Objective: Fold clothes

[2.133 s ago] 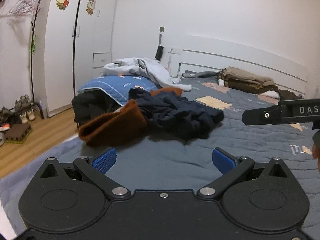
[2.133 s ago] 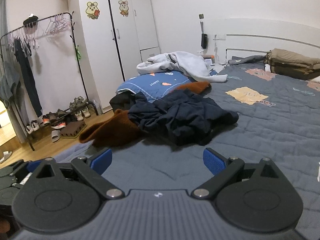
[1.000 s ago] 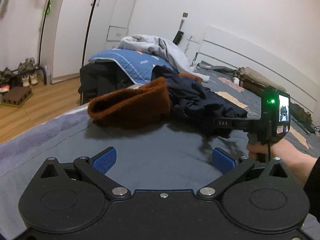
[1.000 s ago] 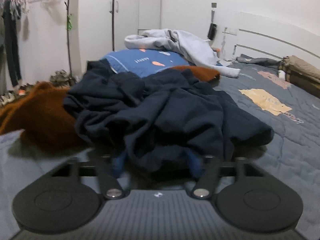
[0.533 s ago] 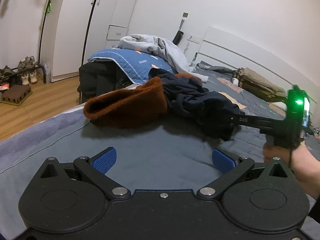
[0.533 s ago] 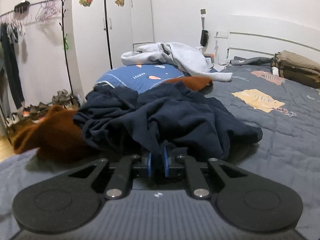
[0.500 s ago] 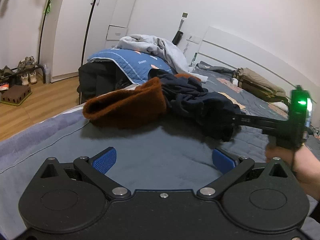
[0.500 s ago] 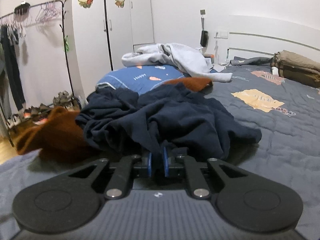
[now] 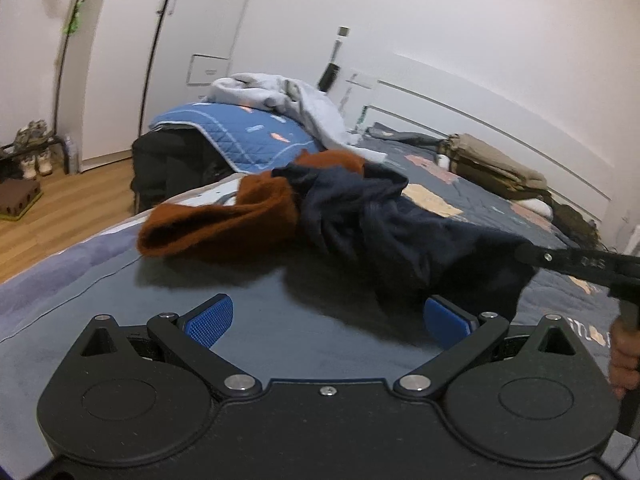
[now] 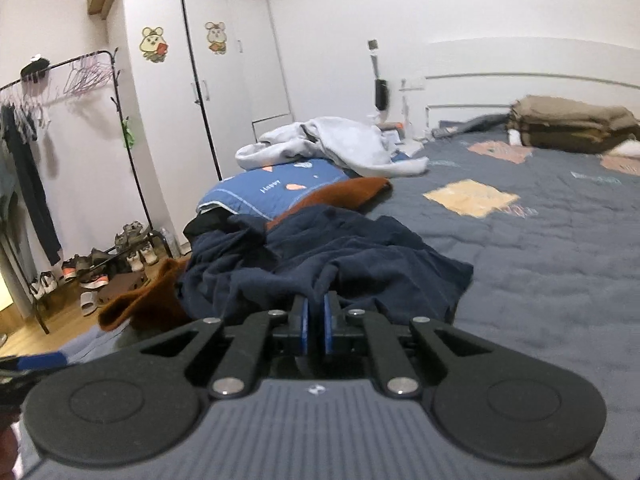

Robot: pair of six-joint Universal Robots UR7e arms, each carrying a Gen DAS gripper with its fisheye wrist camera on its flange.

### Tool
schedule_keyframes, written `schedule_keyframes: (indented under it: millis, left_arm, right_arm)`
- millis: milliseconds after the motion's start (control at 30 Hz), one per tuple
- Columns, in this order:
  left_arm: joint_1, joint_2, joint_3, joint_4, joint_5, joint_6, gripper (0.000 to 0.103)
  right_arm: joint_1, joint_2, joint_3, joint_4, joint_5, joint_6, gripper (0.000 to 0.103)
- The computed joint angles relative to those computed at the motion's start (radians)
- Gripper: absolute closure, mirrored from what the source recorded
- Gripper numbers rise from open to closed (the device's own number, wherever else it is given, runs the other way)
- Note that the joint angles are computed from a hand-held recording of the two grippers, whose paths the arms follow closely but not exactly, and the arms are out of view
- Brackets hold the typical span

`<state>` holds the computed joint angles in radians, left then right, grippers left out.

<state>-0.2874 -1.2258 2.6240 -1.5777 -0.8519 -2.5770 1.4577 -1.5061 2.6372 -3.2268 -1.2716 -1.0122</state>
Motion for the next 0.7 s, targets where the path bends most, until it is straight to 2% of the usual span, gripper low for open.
schedule_keyframes:
  millis: [267,367,567,700]
  left_arm:
    - [0.008,0.044,0.000,-0.116,0.047,0.102,0.000]
    - [0.017,0.048,0.019,-0.208,0.067,0.158,0.000]
    - [0.035,0.089,0.024,-0.320,0.105,0.278,0.000]
    - [0.047,0.110,0.027,-0.395,0.124,0.328,0.000]
  right_arm:
    - [-0.158,-0.364,0.040,0.361,0.046,-0.086,0.099]
    - [-0.226,-0.506,0.041,0.526,0.068,-0.126,0.099]
    - [-0.387,-0.809,-0.008,0.925,0.180,-0.223,0.099]
    - [-0.554,-1.012,-0.068,1.243,0.312,-0.378,0.103]
